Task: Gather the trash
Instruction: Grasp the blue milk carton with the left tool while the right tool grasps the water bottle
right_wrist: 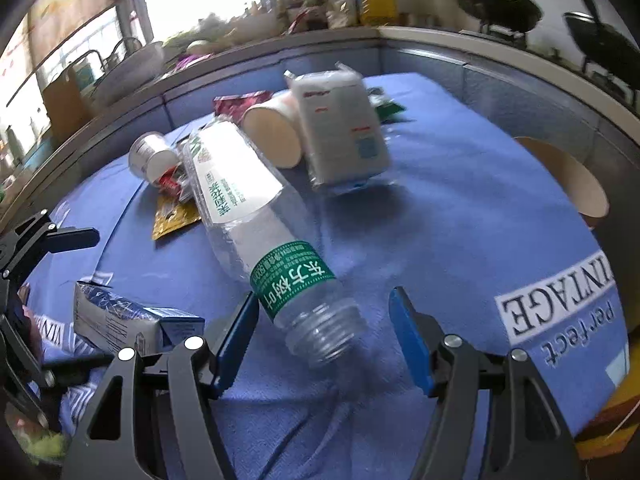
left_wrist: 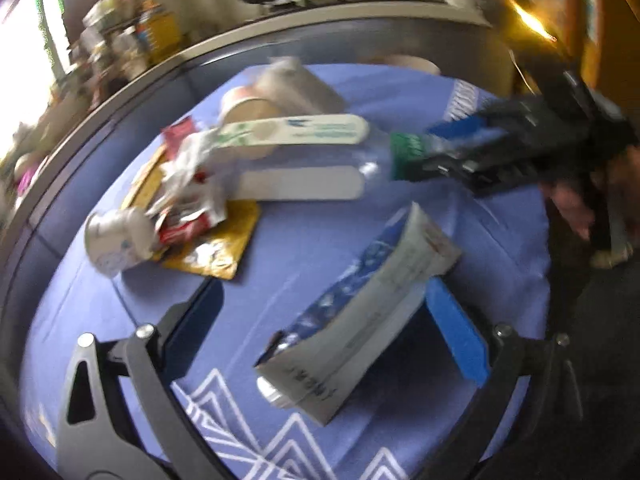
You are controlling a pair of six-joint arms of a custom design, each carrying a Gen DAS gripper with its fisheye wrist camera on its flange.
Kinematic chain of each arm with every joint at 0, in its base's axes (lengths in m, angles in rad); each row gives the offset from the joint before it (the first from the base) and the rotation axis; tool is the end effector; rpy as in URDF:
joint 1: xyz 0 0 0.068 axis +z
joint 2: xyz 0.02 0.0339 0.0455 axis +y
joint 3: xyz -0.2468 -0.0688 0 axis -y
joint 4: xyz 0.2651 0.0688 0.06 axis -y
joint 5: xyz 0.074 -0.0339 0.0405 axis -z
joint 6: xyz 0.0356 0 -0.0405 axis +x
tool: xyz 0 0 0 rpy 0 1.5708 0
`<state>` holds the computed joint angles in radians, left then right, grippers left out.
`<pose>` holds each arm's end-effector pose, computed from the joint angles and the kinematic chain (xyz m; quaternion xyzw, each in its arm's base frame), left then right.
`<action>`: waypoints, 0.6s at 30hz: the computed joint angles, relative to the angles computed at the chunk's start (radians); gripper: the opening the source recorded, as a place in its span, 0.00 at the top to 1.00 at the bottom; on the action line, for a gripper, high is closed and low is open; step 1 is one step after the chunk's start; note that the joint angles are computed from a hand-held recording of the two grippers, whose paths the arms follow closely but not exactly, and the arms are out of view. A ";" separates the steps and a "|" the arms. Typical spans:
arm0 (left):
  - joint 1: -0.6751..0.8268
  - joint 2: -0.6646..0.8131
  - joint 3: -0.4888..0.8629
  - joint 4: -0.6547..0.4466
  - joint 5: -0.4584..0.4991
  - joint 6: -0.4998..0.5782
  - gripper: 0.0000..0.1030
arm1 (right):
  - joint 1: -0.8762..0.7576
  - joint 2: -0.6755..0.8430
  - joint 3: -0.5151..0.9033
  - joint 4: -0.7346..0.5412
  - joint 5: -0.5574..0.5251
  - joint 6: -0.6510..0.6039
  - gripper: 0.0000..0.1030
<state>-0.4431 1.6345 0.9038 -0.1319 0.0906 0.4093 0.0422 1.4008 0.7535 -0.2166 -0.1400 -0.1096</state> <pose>0.3097 -0.1506 0.1444 0.4017 0.8467 -0.0483 0.3456 0.2964 0.0175 0.1617 -0.0951 0.9314 0.0539 0.3473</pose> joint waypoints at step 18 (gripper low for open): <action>0.075 -0.052 -0.056 -0.002 0.172 -0.116 0.52 | -0.001 0.096 0.160 -0.229 -0.253 -0.264 0.63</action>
<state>-0.3683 1.5825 0.8473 -0.1341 0.2623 0.2938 0.0408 1.4967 0.9131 -0.4459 -0.3925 -0.3735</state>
